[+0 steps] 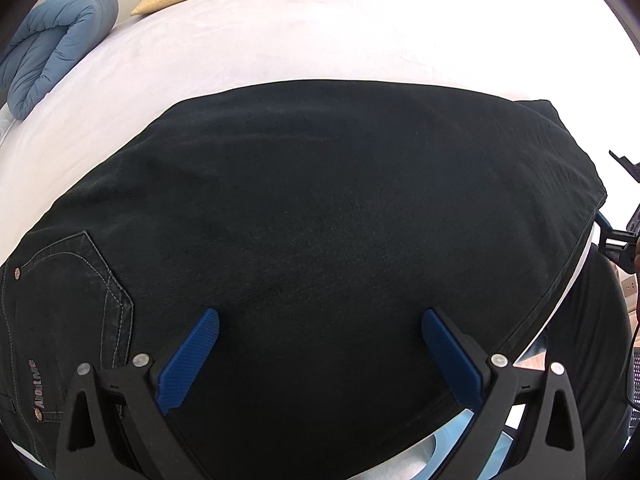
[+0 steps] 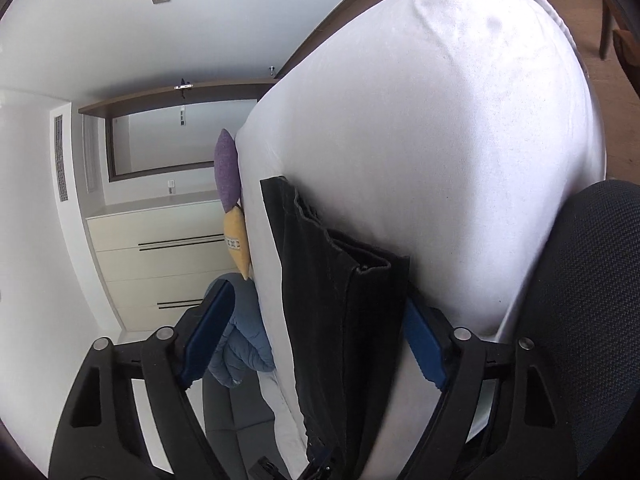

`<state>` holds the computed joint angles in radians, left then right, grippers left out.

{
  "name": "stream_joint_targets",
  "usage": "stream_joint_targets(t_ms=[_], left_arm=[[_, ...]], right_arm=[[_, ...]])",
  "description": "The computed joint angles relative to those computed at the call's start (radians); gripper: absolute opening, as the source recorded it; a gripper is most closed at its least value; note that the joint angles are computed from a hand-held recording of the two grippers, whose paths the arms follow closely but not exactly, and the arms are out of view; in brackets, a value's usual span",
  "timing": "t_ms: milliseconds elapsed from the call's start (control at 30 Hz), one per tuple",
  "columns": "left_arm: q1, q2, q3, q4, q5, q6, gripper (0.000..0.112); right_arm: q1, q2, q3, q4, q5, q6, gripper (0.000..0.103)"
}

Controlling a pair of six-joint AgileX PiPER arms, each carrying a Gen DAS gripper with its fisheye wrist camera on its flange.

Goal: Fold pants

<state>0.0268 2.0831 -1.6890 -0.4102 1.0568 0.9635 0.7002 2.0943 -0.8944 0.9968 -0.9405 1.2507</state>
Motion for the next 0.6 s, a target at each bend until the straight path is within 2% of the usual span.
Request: stream_joint_targets(t_ms=[33,67,167,233,267,300,333,400,467,600], left_arm=[[-0.024,-0.008,0.026,0.001,-0.026,-0.015,0.103],[-0.008,-0.018,0.037,-0.002,-0.021,0.0,0.103],[0.002,-0.024,0.046,-0.004,-0.019,0.014,0.103],[0.003,-0.023,0.044,-0.002,-0.017,0.013,0.103],[-0.005,-0.028,0.063,-0.002,-0.033,0.01,0.103],[-0.004,-0.028,0.062,-0.001,-0.034,0.01,0.103],[-0.006,-0.029,0.065,0.001,-0.038,0.007,0.103],[-0.008,-0.033,0.074,0.0,-0.047,0.008,0.103],[-0.007,-0.033,0.079,-0.003,-0.049,0.013,0.103],[-0.008,-0.03,0.082,-0.009,-0.056,0.018,0.103]], right_arm=[[-0.005,0.013,-0.002,-0.011,-0.011,0.018,0.065],[-0.01,0.02,-0.007,-0.016,-0.016,0.024,0.06],[-0.036,0.051,-0.036,-0.048,-0.057,0.054,0.059],[-0.068,0.058,-0.068,-0.067,-0.026,0.018,0.054],[-0.086,0.063,-0.084,-0.089,-0.008,0.003,0.045],[-0.11,0.068,-0.103,-0.119,0.024,-0.02,0.032],[-0.125,0.071,-0.117,-0.125,0.059,-0.047,0.027],[-0.138,0.095,-0.137,-0.121,0.063,-0.029,0.016],[-0.141,0.11,-0.146,-0.121,0.056,-0.009,0.013],[-0.141,0.085,-0.188,-0.011,0.149,-0.2,0.01]])
